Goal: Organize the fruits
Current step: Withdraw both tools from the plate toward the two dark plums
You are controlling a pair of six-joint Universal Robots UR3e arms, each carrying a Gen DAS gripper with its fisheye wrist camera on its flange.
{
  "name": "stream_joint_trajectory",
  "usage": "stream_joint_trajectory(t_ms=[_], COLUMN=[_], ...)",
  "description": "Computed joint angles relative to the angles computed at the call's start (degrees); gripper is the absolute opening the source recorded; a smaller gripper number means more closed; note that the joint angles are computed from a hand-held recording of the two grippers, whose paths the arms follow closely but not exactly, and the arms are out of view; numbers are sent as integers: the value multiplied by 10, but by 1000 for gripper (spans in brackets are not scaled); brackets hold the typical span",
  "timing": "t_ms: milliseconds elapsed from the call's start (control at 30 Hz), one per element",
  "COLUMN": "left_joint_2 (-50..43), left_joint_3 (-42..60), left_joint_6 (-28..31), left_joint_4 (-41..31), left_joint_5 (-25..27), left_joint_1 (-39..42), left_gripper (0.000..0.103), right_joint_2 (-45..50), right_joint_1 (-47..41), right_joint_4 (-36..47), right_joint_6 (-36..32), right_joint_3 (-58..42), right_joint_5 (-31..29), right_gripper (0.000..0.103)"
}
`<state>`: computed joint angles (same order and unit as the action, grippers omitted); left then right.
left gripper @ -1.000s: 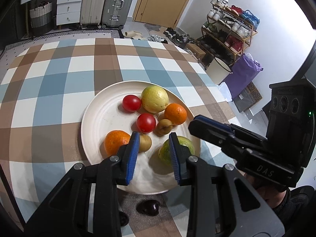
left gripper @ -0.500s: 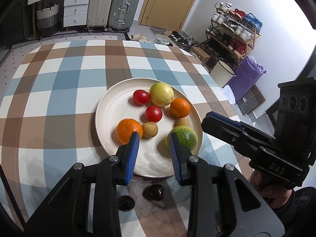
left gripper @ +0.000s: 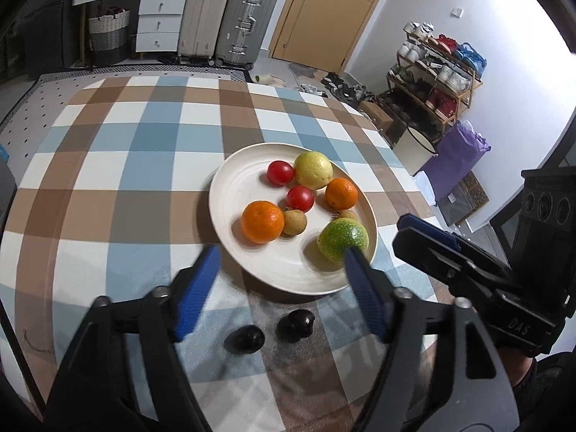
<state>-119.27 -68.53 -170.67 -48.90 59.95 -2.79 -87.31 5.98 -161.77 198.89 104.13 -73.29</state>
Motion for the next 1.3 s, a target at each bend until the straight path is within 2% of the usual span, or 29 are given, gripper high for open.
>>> stream_joint_trajectory(t_ms=[33, 100, 233, 300, 400, 433, 600, 833, 1100, 1300], left_joint_2=[9, 25, 48, 62, 83, 92, 111, 107, 72, 45], left_joint_3=[-14, -37, -66, -90, -133, -149, -190, -227, -226, -210], left_joint_6=[-1, 1, 8, 2, -1, -1, 4, 7, 10, 18], left_joint_4=[7, 16, 16, 30, 73, 81, 94, 105, 115, 116], left_joint_5=[-2, -5, 0, 15, 40, 38, 38, 48, 72, 68], left_joint_1=[4, 11, 18, 20, 19, 22, 35, 42, 25, 17], left_gripper=[80, 80, 83, 84, 97, 102, 102, 102, 102, 100], right_joint_2=[-1, -4, -10, -13, -13, -13, -13, -15, -17, -11], right_joint_1=[4, 11, 24, 33, 49, 53, 73, 91, 92, 92], right_joint_4=[-3, -13, -40, -51, -71, -73, -83, -91, -108, -107], right_joint_6=[2, 4, 7, 10, 13, 13, 26, 42, 58, 59], right_joint_3=[2, 9, 25, 32, 42, 45, 63, 95, 124, 125], right_joint_5=[-4, -7, -18, -29, -50, -54, -79, -94, -93, -89], right_gripper=[54, 67, 76, 88, 95, 96, 101, 101, 101, 101])
